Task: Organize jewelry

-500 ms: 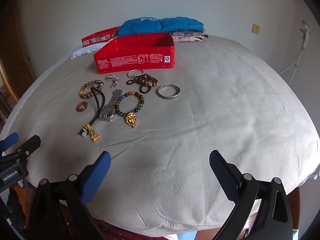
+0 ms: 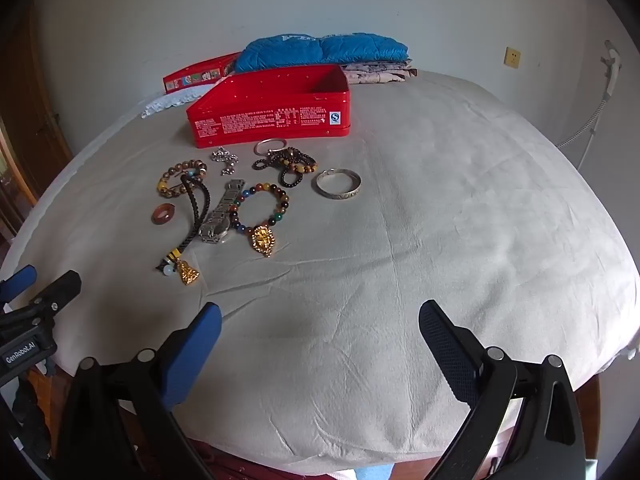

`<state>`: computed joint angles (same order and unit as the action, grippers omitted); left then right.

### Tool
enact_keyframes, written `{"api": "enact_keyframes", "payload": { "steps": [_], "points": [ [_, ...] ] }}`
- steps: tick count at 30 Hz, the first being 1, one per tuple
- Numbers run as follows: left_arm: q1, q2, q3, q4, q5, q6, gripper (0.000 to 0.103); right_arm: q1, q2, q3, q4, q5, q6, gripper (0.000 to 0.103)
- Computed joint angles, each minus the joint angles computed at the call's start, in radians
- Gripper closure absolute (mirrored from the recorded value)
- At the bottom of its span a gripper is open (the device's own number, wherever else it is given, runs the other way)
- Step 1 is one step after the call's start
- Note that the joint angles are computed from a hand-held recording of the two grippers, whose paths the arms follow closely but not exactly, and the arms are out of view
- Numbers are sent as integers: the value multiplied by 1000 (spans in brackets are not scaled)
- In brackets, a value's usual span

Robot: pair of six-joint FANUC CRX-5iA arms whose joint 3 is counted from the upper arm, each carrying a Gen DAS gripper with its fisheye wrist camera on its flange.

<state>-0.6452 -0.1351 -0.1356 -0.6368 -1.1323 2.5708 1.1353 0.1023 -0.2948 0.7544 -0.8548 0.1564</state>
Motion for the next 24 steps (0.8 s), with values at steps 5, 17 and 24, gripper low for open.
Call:
{"api": "enact_keyframes", "payload": {
  "steps": [5,17,24],
  "points": [
    [7,0,-1,4,4,-4,3,-5,1,0,-4,5,5,4],
    [15,3,-9,6,13,-9,3,-8,8,8,-14,10,13,4],
    [16,5,-8,7,13,-10,3,-10,10,6,-13,14,13,4]
  ]
}}
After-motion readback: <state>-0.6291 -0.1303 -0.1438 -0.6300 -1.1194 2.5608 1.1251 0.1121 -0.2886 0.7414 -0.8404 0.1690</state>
